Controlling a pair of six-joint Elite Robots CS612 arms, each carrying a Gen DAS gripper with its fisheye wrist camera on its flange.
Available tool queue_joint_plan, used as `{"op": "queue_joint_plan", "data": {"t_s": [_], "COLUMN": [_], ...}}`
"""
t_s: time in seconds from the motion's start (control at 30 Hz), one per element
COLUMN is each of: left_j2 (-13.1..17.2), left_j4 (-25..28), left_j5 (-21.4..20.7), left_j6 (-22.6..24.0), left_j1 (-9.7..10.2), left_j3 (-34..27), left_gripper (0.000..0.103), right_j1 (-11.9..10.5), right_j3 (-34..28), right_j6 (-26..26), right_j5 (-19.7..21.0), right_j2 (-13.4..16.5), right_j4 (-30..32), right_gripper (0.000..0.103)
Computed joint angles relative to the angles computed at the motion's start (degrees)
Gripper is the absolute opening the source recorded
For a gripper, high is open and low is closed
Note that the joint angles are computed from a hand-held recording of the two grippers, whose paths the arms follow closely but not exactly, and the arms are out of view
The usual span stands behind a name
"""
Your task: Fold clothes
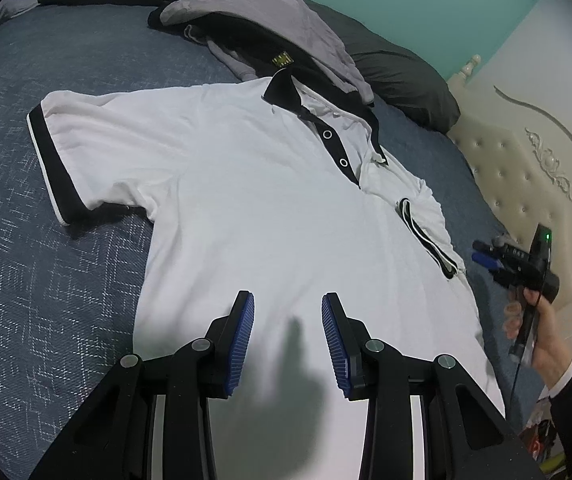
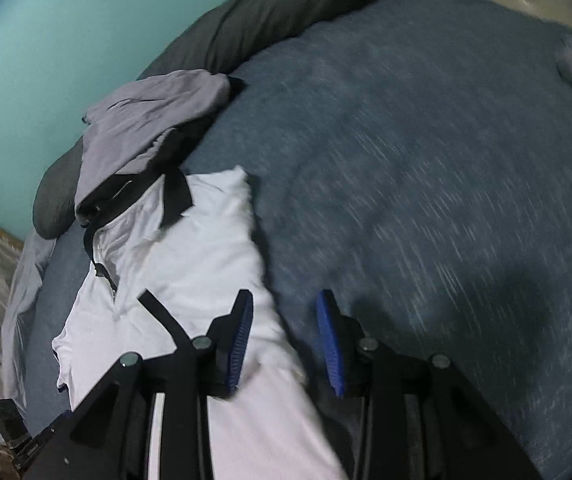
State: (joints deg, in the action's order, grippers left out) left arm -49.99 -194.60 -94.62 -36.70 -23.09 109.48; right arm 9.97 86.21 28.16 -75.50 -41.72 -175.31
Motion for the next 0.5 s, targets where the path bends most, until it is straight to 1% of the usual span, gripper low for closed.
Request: {"op": "queue_joint_plan", "data": {"t_s": [0.17, 0.3, 0.37, 0.4, 0.43, 0.5], "left_j2": [0.04, 0.21, 0.31, 0.37, 0.43, 0.51], "left_j4": [0.74, 1.16, 1.49, 1.64, 1.82, 2.02], "left_j5": [0.49, 0.94, 1.12, 1.11, 1.04, 0.93], "left_j6": [0.68, 0.65, 0.8, 0.83, 0.91, 1.04], "left_j1": [-0.1, -0.12, -0.18, -0.2, -0.23, -0.27], "left_j3": [-0.21, -0.48, -0.61, -0.67, -0.74, -0.83], "left_gripper": [0.039, 0.039, 0.039, 0.039, 0.039, 0.039], "right_j1": [-0.61, -0.52, -0.38, -0.27, -0.2, -0.11], "right_j3": [1.36, 1.62, 1.24, 1.07, 0.96, 1.23], "right_j6": [3.42, 4.84, 4.64, 4.4, 4.04, 3.62], "right_j5": [4.2, 6.57, 7.05, 7.06, 6.92, 6.28], "right_j2": [0.92, 1.46, 1.78, 1.91, 1.91, 1.73], "right_j4": [-3.99, -5.4, -4.91, -4.57, -4.06, -3.77], "right_gripper": [0.033, 0.033, 0.033, 0.028, 0.018, 0.013]}}
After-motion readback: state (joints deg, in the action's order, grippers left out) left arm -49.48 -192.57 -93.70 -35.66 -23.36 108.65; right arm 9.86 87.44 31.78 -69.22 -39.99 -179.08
